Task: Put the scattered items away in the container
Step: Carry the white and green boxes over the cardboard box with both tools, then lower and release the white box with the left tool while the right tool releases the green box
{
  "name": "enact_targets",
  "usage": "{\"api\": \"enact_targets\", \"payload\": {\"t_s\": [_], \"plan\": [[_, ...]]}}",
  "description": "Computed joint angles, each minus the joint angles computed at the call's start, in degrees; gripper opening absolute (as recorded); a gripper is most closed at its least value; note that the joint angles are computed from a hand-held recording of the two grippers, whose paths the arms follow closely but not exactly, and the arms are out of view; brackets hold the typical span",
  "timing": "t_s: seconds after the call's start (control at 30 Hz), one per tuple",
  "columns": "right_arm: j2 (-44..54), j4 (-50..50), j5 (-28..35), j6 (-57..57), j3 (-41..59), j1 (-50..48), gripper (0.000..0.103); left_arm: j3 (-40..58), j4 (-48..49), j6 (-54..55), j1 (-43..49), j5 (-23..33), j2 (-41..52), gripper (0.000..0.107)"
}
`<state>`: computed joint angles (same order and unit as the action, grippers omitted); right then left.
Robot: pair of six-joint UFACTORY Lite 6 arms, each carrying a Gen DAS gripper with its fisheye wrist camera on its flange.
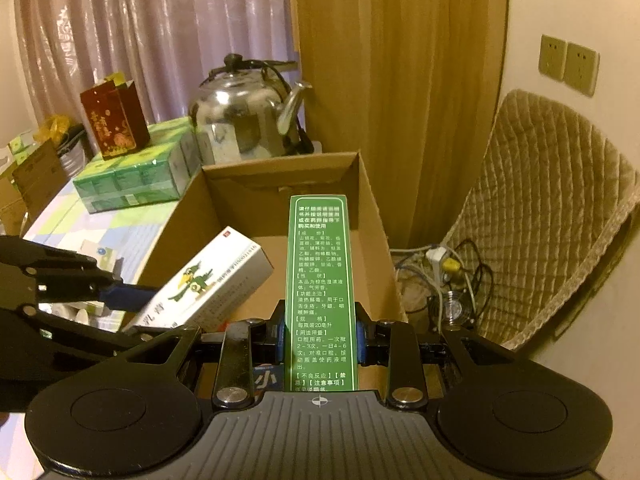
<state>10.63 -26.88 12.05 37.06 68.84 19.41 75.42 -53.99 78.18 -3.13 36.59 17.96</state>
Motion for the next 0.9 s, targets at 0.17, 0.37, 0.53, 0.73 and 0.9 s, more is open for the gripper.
{"api": "enact_targets", "payload": {"t_s": [0.17,0.37,0.53,0.73,0.9], "plan": [[2.73,0.84,-1.35,-0.5,0.72,-0.72,0.028,-0.91,-0.78,1.11,-1.4,-3.04,2.49,0.033],[4.23,0.91,-2.36,-0.54,0.69,-1.02,0.028,-1.14,0.06,0.9,-2.12,-5.49,4.57,0.033],[4.45,1.18,-2.85,-0.58,0.33,-1.2,0.028,-1.44,0.0,1.6,-2.82,-7.11,4.78,0.033],[4.4,1.51,-2.65,-1.13,0.31,-1.21,0.028,-2.57,-2.6,4.31,-1.79,-7.05,2.9,0.033],[4.75,1.67,-2.65,-0.78,0.51,-0.21,0.028,-3.04,-3.57,5.0,0.32,-5.3,0.57,0.033]]}}
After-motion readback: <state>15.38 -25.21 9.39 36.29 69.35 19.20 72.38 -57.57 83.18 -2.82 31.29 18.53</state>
